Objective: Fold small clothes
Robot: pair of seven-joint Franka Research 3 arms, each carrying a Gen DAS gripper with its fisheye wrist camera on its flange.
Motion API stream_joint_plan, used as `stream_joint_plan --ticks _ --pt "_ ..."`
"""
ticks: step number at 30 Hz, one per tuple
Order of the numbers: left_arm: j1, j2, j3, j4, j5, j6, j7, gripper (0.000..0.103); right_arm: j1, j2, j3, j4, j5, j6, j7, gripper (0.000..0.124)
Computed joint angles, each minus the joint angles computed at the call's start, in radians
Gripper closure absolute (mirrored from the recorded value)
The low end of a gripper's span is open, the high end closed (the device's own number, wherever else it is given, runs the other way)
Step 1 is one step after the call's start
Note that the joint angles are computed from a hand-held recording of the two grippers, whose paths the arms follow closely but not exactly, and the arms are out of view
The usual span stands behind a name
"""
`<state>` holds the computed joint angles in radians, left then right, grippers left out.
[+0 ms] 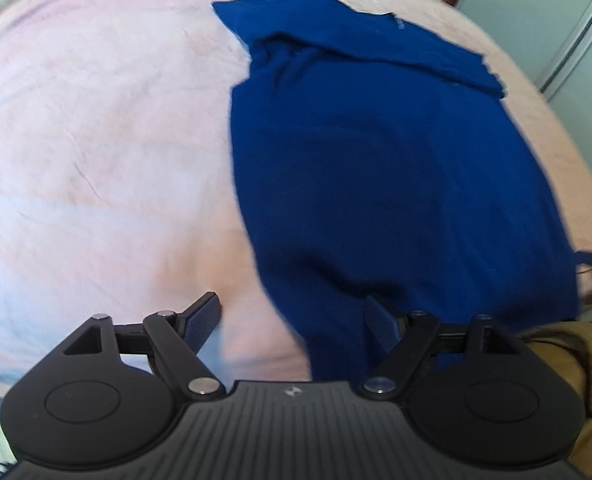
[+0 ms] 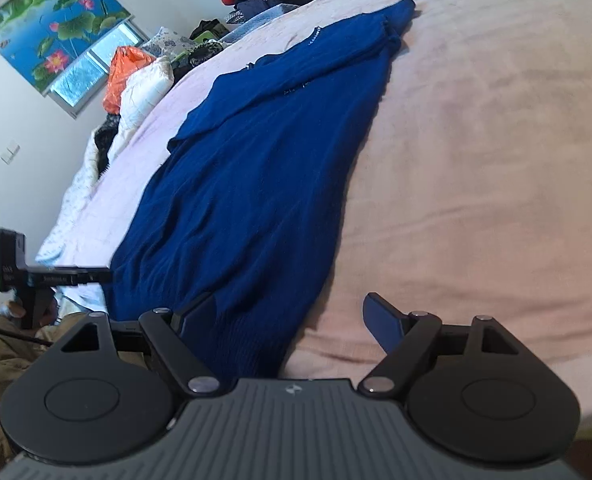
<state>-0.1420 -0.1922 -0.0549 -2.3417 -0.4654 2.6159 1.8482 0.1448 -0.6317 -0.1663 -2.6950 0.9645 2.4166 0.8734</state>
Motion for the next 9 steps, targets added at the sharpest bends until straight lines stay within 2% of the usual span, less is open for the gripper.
stream_joint_plan --ticks 3,5,7,9 --pt "-0.034 -0.007 0.036 -0.014 -0.177 -0.014 0.132 0.016 0.001 -0.009 -0.04 -0.003 0.016 -0.068 -0.024 0.045" --pt "-0.04 -0.008 0.03 -0.02 -0.225 -0.009 0.176 0.012 0.006 -0.009 -0.058 -0.007 0.051 -0.118 -0.048 0.049" --pt "-0.053 -0.014 0.033 -0.024 -0.279 -0.027 0.258 0.01 0.013 0.017 -0.069 0.0 0.081 -0.186 -0.07 0.063" --pt "-0.065 -0.019 0.036 -0.026 -0.335 -0.058 0.348 0.01 0.006 0.051 -0.032 0.004 0.081 -0.202 -0.063 0.072"
